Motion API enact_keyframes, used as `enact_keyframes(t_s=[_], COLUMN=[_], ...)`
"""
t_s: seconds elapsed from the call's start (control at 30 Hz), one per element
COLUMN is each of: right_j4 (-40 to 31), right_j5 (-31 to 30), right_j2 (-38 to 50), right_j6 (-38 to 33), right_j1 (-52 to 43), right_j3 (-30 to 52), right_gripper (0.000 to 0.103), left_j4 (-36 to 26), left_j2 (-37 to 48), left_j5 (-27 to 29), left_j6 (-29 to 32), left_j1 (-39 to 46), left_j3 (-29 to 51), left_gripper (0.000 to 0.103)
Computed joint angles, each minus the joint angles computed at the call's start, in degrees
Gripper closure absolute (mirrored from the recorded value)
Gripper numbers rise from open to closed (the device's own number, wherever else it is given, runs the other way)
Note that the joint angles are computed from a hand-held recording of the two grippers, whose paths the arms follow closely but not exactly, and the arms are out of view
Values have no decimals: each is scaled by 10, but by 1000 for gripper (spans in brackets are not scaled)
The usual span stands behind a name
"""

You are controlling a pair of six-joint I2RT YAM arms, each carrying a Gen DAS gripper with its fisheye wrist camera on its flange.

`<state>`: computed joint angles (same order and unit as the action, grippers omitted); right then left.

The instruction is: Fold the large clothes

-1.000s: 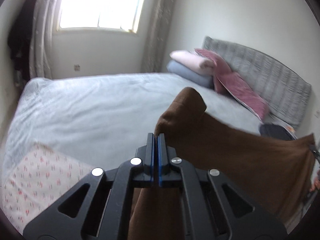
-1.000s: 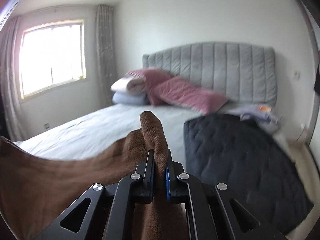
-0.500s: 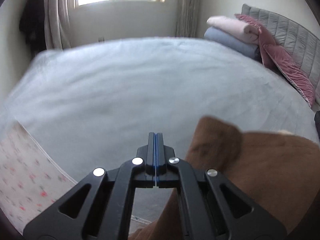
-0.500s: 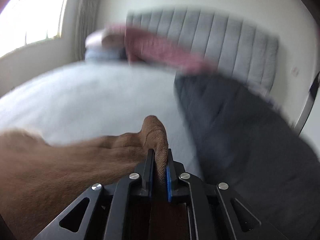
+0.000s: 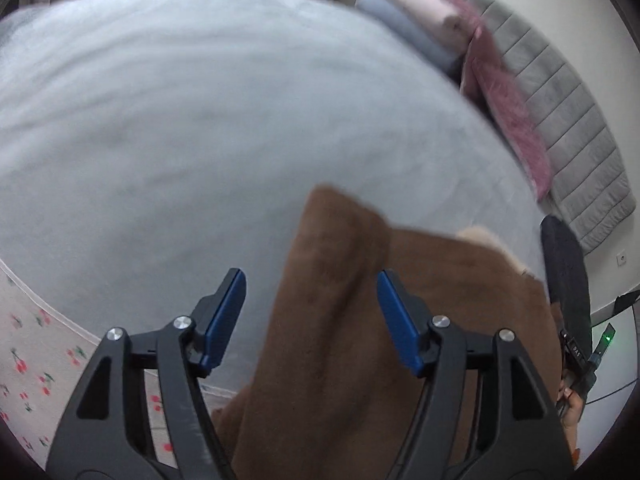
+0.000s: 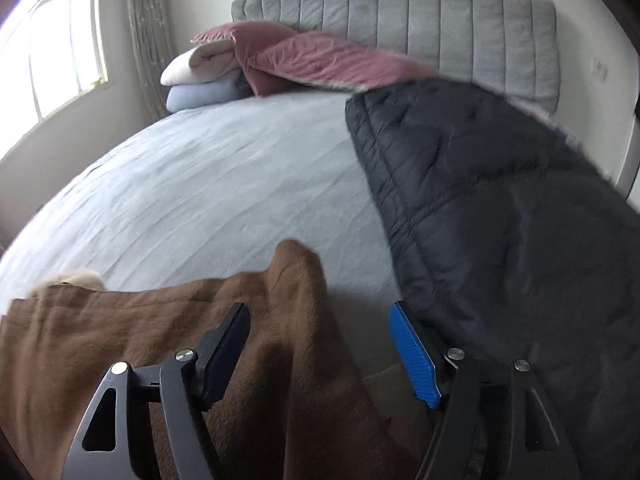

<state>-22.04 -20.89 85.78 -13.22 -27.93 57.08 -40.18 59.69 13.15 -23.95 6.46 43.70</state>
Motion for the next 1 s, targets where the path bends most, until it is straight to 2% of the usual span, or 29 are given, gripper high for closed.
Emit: enact_keyframes(t_s=[0.03,0.1,0.13,0.17,0.2,0.3,0.33,0.37,0.4,0.43,0.47,0.5,0.63,0.73,0.83,0.9,0.97,1.0], right_j4=[-11,-27,-35,-51,-55,17,69,104,129,161,187,198,176,104,66,59,52,47], right_j5=[1,-11,-26,-53,-64,-49,-50,-66,-62,-31,8,42,127,201,214,232,233,223], right_j2=[12,26,32,39,46,-22,-71,-106,-133,-163,-178,-172,-68,17,56,54,45,27], right_j6=[0,-6,-12,-24,-30,-24,-4,13,22,23,18,16,8,4,20,32,26,21], right_j1=[2,1,0,-3,-3,8,4,-2,0,19,42,65,123,157,151,148,146,139], right_j3=[9,17,21,29,34,-21,-57,-79,-94,-112,-125,-125,-94,-28,9,11,13,7], right_gripper=[30,32,37,60,88,96,96,96,96,96,96,96,96,94,88,73,64,59], left_j4=[10,41,52,59,61,67,73,77,85,101,113,131,188,154,128,91,33,7], left_j2=[10,-6,-15,-28,-49,-133,-158,-170,-174,-165,-149,-125,8,80,114,139,132,117], left_j5=[11,31,19,-16,-88,-264,-316,-345,-399,-458,-480,-482,-409,-375,-360,-382,-412,-424], left_j6=[-15,-44,-56,-63,-72,-130,-132,-127,-118,-92,-83,-72,-67,-75,-92,-116,-141,-146], left_j1=[-7,-26,-48,-80,-133,-238,-260,-273,-301,-332,-333,-323,-256,-230,-213,-216,-233,-243], left_j3=[-6,-27,-31,-31,-28,-24,-18,-12,-6,-3,-3,-10,-51,-18,5,32,46,53], left_gripper=[41,83,92,93,95,96,96,96,96,96,96,96,96,94,88,68,55,54])
